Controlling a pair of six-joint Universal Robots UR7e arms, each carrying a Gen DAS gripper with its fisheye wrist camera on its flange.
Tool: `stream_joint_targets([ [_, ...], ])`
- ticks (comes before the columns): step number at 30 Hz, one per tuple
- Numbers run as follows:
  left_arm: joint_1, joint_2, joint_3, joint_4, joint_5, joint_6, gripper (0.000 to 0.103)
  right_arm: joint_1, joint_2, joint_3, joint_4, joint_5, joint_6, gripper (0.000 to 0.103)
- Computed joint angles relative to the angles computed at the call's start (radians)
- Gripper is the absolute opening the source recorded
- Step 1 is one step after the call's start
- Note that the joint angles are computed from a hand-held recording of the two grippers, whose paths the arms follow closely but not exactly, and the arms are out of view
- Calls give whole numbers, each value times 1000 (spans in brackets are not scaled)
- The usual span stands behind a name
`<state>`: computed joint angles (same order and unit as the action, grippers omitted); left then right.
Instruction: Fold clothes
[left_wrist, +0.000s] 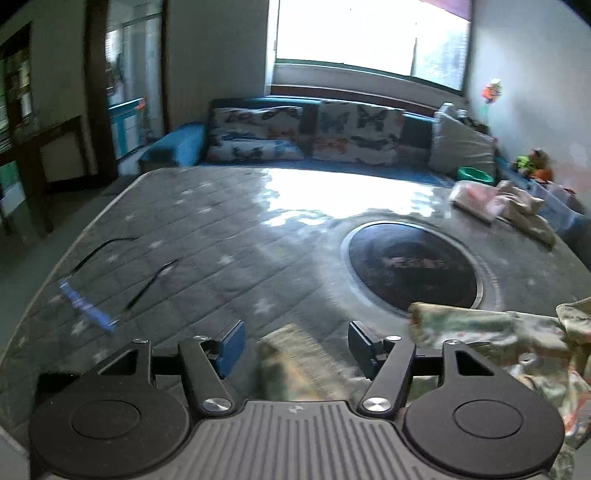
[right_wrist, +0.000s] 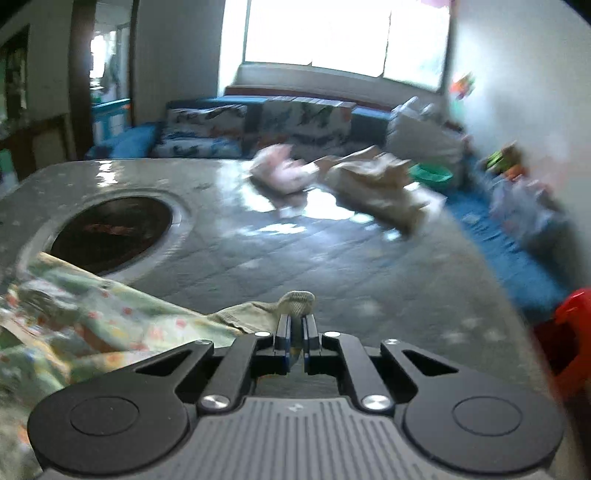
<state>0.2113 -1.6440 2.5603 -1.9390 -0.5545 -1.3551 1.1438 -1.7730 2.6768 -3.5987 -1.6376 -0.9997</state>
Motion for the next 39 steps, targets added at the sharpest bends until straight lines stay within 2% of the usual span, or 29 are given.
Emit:
stream_joint_targets([
  [4,62,130,15,-362,-2,252,65,-71,-85,45,-78,4,-20,5],
  [7,120,253,4,-619,-27,438,65,-123,-135,54,-74,-22,-13,5],
  [9,164,341,-16,-767,-46,549,66,-132,-144,42,-45,-72,2,7],
  [10,182,372,-24,-813,-55,585,67,-136,-137,35,-52,-97,21,10],
  [12,221,431,-48,-886,-70,645,68,-143,-149,24,-24,-98,47,11],
  [15,276,504,-79,-996,-96,727,69,-156,-201,4,87,-13,89,21],
  [17,311,546,-100,-1047,-112,766,69,-141,-200,-10,152,28,101,27],
  [19,339,582,-120,-1087,-128,799,69,-115,-189,-42,270,64,124,35],
  [22,371,609,-145,-1098,-159,821,69,-45,-89,-99,357,47,156,36],
  [26,389,640,-160,-1143,-188,870,68,9,49,-158,377,2,179,37],
  [29,396,658,-169,-1170,-218,919,66,28,106,-192,397,-23,195,37],
  [33,408,681,-179,-1198,-252,967,48,31,128,-212,431,-36,187,36],
  [34,412,686,-181,-1203,-258,975,47,30,126,-213,441,-34,181,36],
  [35,414,688,-182,-1210,-264,983,40,30,123,-213,451,-31,174,36],
  [37,420,692,-182,-1224,-276,1001,31,28,119,-214,470,-26,160,27],
  [38,423,694,-183,-1230,-282,1010,21,36,128,-212,453,-38,152,24],
  [39,426,696,-183,-1237,-288,1019,16,39,129,-213,450,-39,153,16],
])
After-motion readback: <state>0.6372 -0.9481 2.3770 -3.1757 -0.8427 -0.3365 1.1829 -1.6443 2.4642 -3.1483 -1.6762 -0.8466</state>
